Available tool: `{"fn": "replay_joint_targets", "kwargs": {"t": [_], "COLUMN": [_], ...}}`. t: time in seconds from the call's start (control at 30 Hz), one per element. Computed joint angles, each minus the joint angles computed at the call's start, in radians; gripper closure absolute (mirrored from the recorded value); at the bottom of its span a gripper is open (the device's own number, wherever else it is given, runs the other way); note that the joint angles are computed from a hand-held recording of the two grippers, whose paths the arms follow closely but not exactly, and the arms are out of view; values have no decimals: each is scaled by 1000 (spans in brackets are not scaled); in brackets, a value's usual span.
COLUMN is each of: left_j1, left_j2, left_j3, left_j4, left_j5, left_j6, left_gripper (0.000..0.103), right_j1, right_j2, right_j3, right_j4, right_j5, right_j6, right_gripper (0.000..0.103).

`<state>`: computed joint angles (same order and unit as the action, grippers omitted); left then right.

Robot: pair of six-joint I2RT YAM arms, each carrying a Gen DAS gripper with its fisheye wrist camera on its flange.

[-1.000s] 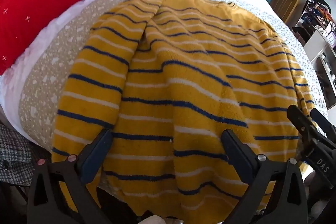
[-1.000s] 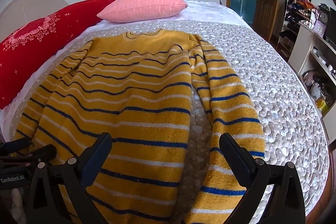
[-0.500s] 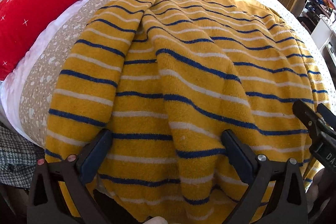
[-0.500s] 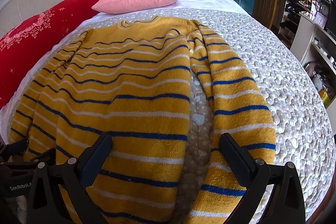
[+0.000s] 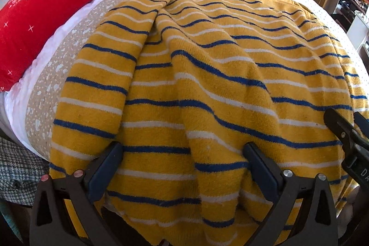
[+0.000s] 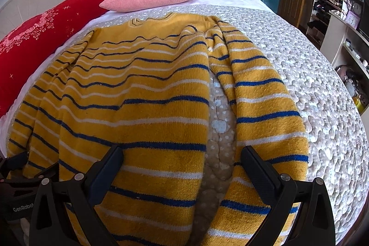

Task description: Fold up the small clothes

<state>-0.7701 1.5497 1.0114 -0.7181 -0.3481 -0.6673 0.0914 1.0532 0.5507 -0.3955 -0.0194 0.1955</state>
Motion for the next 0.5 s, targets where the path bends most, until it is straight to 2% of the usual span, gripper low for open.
{"fn": "replay_joint_targets", "kwargs": {"t": [0.5], "left_j1": [-26], "left_j2": [-13], "left_j3": [-24], "left_j4": [24], "left_j5": [-48], "left_j6": [-6], "left_gripper": [0], "right_j1": [-15], "right_j2": [0], "right_j3": [-15], "right_j4": [16], "right_j5": [-29], "right_j6": [1], "right_gripper": [0]}}
